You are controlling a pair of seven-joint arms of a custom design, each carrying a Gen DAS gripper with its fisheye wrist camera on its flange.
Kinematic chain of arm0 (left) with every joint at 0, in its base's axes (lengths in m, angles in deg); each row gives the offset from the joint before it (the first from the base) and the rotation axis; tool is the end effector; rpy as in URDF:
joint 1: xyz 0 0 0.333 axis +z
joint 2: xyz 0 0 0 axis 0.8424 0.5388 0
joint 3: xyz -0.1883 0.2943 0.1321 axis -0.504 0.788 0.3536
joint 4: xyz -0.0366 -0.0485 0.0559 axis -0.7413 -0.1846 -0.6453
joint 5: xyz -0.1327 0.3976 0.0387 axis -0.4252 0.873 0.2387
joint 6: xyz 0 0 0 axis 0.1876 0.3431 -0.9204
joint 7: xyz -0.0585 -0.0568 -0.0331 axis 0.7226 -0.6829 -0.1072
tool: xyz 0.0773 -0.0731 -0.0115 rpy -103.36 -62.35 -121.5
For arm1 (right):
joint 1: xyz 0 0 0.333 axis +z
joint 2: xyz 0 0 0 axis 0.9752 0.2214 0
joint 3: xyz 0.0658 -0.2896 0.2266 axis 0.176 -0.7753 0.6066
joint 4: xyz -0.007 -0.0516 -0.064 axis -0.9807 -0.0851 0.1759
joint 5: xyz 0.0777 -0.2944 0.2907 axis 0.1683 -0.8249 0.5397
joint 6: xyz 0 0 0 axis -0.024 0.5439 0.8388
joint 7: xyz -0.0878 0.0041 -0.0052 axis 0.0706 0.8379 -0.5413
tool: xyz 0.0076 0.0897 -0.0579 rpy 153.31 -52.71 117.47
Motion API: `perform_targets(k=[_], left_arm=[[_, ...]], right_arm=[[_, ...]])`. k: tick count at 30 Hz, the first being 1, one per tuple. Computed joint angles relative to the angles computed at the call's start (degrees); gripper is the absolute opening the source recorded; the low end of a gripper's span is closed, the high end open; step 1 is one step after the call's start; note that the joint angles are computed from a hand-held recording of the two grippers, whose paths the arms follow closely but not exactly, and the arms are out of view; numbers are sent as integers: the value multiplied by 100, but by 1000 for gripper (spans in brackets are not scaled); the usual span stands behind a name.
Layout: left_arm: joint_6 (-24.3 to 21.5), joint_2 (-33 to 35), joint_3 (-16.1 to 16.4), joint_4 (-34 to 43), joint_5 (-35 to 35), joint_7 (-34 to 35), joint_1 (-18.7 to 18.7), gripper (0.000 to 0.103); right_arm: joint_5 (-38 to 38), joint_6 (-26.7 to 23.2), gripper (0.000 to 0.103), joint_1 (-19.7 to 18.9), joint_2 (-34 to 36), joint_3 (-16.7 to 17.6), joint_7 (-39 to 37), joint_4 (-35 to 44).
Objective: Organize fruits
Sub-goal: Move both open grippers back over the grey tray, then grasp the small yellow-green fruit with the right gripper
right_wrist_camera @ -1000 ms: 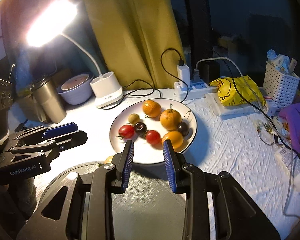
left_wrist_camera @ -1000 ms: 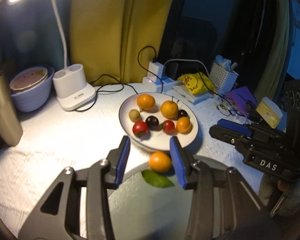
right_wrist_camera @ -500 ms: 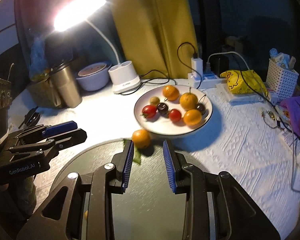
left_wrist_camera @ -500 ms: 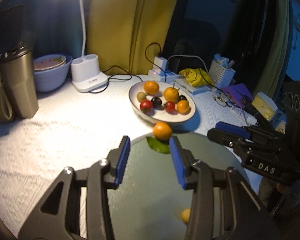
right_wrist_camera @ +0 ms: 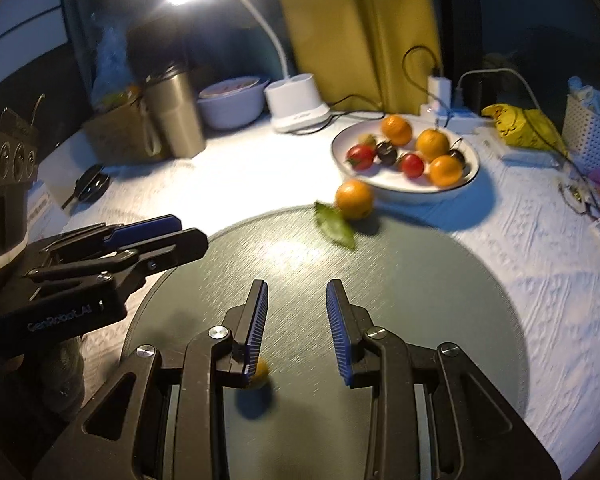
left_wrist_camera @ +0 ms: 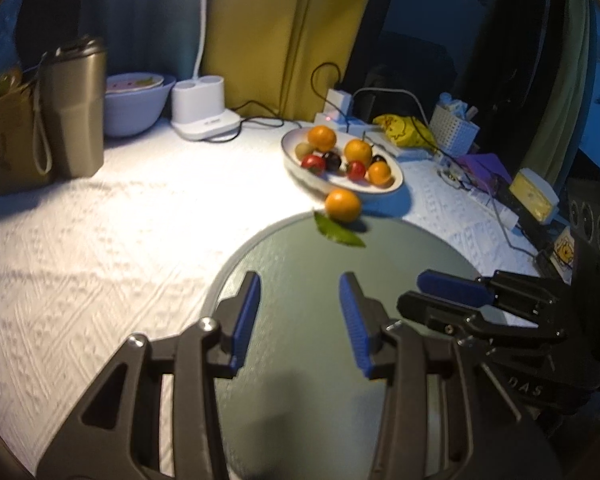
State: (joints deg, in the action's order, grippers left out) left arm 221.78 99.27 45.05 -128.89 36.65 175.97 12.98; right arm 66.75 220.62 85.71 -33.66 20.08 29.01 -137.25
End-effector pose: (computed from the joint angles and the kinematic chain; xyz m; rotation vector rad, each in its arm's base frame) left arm 0.5252 -0.4096 0.2939 -1.6624 2.0179 -1.1090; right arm 0.5158 0.1807 0.2855 -1.9250 1.4058 -0.4446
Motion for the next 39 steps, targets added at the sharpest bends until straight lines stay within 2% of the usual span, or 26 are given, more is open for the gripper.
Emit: perform_targets(k=[6, 10, 21, 27, 29, 32, 39], left_arm=[[126, -90, 5, -267, -193, 2, -86, 42], [183, -130, 115, -378, -513, 190, -276, 42], [294, -154, 16, -439, -1107, 642, -315, 42], [206, -134, 74, -337, -1335, 869, -379, 42], [131, -115, 152, -272, -1410, 945, -444, 42], [9, -88, 345, -169, -1518, 1045, -616, 42], [-391, 49, 1055, 149, -1568, 1022, -1209, 42]], right_arm=[[11, -94, 32, 83, -33, 52, -9, -109], [4, -150, 32, 108, -58, 85, -8, -174], [4, -522, 32, 149, -11, 175, -31, -163], [-125, -619, 32, -19, 34, 315, -31, -121], [-155, -608, 26, -48, 30, 338, -41, -129], [-327, -589, 26, -214, 44, 448, 22, -116], [-334, -484, 26, -224, -9, 320, -16, -66]])
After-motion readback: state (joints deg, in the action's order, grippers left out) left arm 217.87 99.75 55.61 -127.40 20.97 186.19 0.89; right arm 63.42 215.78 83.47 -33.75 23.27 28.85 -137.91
